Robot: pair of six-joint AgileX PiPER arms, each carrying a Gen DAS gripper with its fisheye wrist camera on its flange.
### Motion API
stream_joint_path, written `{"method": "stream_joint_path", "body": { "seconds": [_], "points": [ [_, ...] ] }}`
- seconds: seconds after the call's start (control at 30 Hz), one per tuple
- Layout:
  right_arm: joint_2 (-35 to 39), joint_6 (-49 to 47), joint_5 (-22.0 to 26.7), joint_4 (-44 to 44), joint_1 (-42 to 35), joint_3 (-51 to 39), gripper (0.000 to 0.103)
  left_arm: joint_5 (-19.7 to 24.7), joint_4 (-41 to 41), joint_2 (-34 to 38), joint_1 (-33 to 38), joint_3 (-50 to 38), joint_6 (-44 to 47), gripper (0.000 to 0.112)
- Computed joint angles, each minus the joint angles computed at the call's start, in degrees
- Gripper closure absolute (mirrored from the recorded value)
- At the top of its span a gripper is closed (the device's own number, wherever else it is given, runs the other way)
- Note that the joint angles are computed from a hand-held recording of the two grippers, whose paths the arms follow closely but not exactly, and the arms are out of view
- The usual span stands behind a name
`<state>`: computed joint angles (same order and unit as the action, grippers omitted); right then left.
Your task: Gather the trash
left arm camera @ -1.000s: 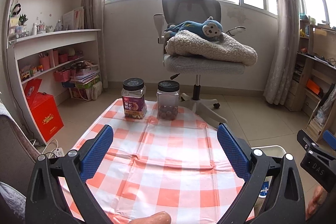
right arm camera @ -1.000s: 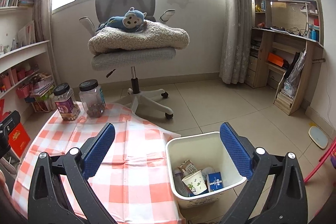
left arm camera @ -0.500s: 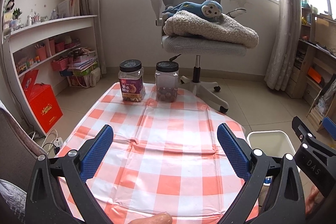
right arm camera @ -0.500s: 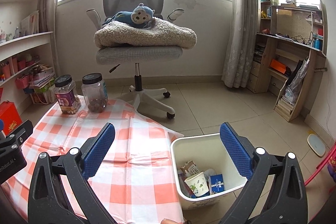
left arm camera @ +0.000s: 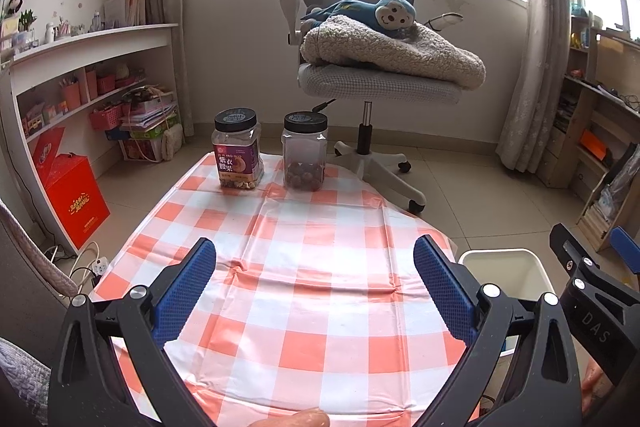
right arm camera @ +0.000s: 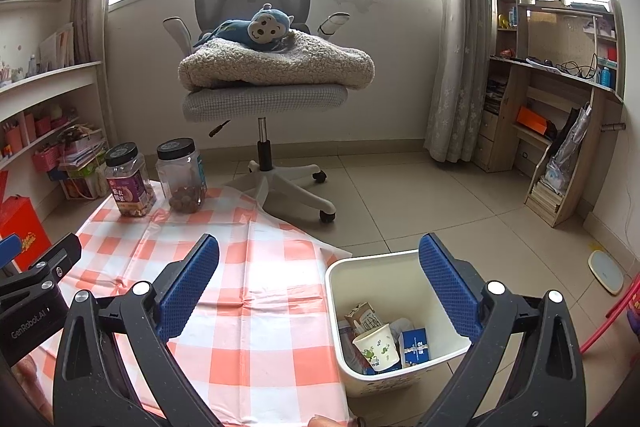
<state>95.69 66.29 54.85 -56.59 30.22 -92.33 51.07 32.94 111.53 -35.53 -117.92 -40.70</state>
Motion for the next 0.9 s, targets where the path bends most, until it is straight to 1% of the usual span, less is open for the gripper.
{"method": "stream_joint_path", "body": {
  "seconds": [0.17,0.37,0.57,0.9],
  "points": [
    [-0.35,-0.05,-0.40,0.46,-0.58,0.35,0.007,0.91,-4.22,1.06,0.94,-2.26,2.34,0.016],
    [-0.38,0.06,-0.76,0.47,-0.76,0.57,0.007,1.21,-4.56,1.23,1.00,-2.71,2.57,0.016],
    [-0.45,0.93,-1.23,-0.22,-0.53,1.13,0.007,0.49,-4.81,1.00,1.00,-1.71,2.78,0.016],
    [-0.74,1.05,-1.38,0.13,-0.54,1.55,0.007,1.00,-5.17,1.21,0.75,-1.99,3.17,0.016]
  ]
}}
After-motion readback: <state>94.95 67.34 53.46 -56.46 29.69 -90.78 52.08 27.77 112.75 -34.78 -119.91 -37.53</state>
